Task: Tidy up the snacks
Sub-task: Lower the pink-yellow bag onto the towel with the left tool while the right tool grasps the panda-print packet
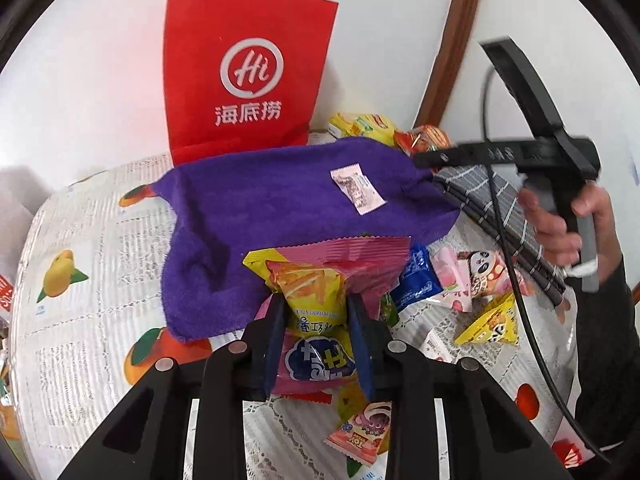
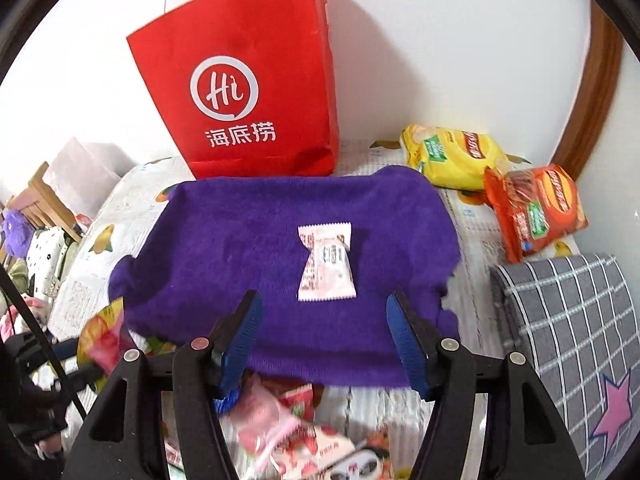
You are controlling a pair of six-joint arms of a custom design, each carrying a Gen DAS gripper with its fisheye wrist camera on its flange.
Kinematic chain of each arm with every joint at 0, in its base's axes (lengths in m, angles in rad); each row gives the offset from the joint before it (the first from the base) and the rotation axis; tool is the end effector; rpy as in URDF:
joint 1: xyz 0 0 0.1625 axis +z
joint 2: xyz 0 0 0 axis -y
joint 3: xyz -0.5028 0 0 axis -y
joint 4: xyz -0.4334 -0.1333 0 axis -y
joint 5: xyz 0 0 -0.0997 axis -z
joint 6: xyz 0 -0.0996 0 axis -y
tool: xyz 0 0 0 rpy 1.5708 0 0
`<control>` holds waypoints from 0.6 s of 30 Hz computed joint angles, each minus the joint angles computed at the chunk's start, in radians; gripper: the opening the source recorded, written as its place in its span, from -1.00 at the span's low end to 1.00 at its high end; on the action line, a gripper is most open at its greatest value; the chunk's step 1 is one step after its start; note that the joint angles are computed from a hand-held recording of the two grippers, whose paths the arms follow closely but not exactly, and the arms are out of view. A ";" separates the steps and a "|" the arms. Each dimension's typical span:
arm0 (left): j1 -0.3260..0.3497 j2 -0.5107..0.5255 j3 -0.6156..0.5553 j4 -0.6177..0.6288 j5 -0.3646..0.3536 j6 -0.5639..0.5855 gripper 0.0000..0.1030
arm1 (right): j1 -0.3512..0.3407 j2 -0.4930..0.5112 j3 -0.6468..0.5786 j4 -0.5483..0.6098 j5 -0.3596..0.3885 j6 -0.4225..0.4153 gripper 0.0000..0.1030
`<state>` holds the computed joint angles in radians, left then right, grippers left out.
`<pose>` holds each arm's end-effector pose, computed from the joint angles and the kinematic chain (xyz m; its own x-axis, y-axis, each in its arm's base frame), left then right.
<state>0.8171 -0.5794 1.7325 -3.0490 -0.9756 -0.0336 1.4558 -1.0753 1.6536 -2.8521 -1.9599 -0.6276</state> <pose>-0.3530 -0.6525 -0.0047 -0.7477 0.4126 -0.5203 0.6237 0.7052 -0.3371 0.0102 -0.7437 0.3621 -0.7726 -0.1619 0.6139 -0.4523 0.8189 -0.3534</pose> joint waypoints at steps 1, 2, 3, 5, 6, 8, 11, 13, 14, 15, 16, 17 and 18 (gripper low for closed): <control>-0.002 -0.004 0.003 -0.004 0.004 -0.003 -0.44 | -0.003 -0.014 0.014 0.001 0.008 0.005 0.24; -0.005 -0.007 0.004 -0.008 0.009 -0.006 -0.44 | -0.008 -0.027 0.027 0.000 0.014 0.008 0.24; -0.008 -0.009 0.003 -0.011 0.014 -0.009 -0.44 | -0.010 -0.035 0.037 -0.001 0.016 0.012 0.24; -0.012 -0.013 -0.004 -0.007 0.032 -0.021 -0.44 | -0.017 -0.056 0.060 -0.003 0.019 0.014 0.24; -0.015 -0.014 -0.010 -0.003 0.042 -0.027 -0.44 | -0.020 -0.066 0.072 -0.006 0.019 0.016 0.24; -0.017 -0.014 -0.024 0.004 0.059 -0.035 -0.44 | -0.027 -0.085 0.095 -0.008 0.024 0.019 0.24; -0.018 -0.010 -0.057 0.020 0.081 -0.043 -0.44 | -0.041 -0.112 0.125 -0.008 0.030 0.030 0.24; -0.018 -0.006 -0.079 0.023 0.091 -0.042 -0.44 | -0.054 -0.128 0.146 -0.015 0.036 0.037 0.24; -0.017 -0.002 -0.093 0.028 0.095 -0.041 -0.44 | -0.060 -0.136 0.155 -0.015 0.038 0.036 0.24; -0.016 0.003 -0.107 0.032 0.099 -0.039 -0.44 | -0.065 -0.142 0.162 -0.017 0.037 0.036 0.24; -0.016 0.009 -0.123 0.038 0.106 -0.036 -0.44 | -0.072 -0.148 0.171 -0.018 0.037 0.035 0.24; -0.016 0.017 -0.140 0.047 0.117 -0.034 -0.44 | -0.080 -0.155 0.179 -0.017 0.039 0.035 0.24; -0.015 0.026 -0.160 0.058 0.127 -0.032 -0.44 | -0.087 -0.160 0.186 -0.014 0.044 0.035 0.24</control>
<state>0.8020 -0.5534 1.5729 -2.9906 -0.8488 -0.0660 1.3687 -1.2351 1.8393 -2.8661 -1.9157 -0.5923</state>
